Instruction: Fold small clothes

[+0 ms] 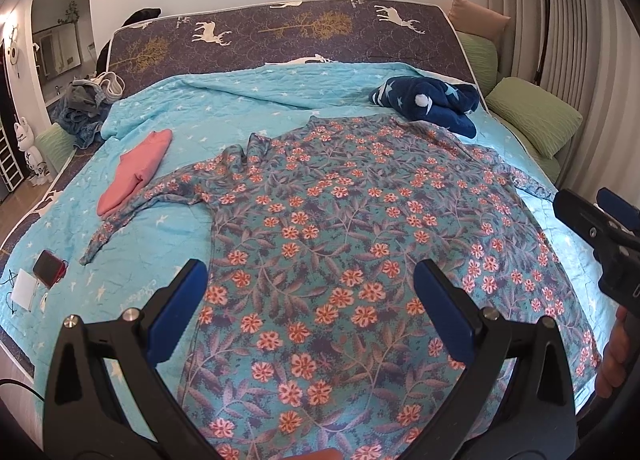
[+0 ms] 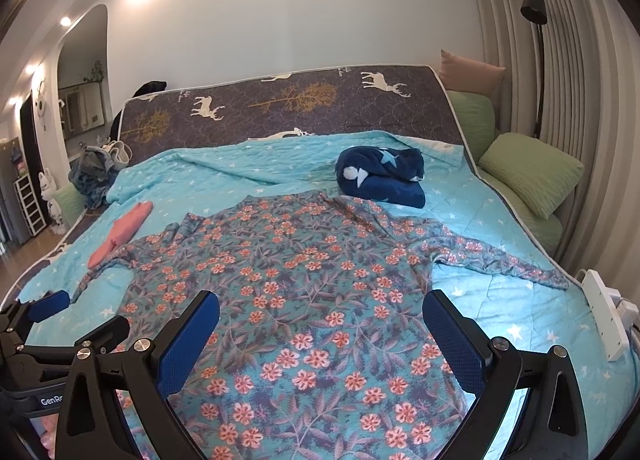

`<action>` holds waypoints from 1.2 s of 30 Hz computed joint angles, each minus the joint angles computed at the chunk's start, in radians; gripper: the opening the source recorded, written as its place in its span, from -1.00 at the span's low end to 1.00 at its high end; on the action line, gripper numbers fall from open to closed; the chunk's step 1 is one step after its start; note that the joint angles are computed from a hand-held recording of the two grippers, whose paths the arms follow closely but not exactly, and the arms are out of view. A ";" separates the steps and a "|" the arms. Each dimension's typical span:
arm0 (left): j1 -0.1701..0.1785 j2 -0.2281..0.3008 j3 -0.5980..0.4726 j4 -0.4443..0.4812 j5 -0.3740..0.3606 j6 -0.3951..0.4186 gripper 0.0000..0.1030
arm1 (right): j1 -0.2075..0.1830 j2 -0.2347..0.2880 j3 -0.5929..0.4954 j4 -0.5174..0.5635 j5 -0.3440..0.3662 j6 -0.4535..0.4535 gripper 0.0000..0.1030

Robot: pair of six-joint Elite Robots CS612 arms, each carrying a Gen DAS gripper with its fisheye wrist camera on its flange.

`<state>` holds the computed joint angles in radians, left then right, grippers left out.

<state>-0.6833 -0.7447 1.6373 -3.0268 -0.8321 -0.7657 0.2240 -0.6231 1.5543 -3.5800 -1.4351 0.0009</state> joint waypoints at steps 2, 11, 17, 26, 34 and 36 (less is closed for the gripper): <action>0.000 0.000 0.000 0.002 -0.002 0.000 0.99 | 0.000 0.000 0.001 0.000 0.002 0.002 1.00; 0.000 0.000 -0.001 0.011 0.000 -0.003 0.99 | -0.001 -0.002 0.005 0.003 0.003 0.005 1.00; -0.001 0.001 0.000 0.004 0.001 0.002 0.99 | 0.000 -0.003 0.005 0.007 0.004 0.005 1.00; -0.003 0.002 -0.001 0.013 0.007 -0.001 0.99 | -0.001 -0.005 0.005 0.027 0.013 0.015 1.00; 0.001 0.002 0.004 -0.012 -0.016 0.001 0.99 | -0.001 -0.007 0.004 0.034 0.012 0.015 1.00; 0.001 0.003 0.006 -0.016 -0.017 0.003 0.99 | -0.001 -0.007 0.004 0.035 0.012 0.015 1.00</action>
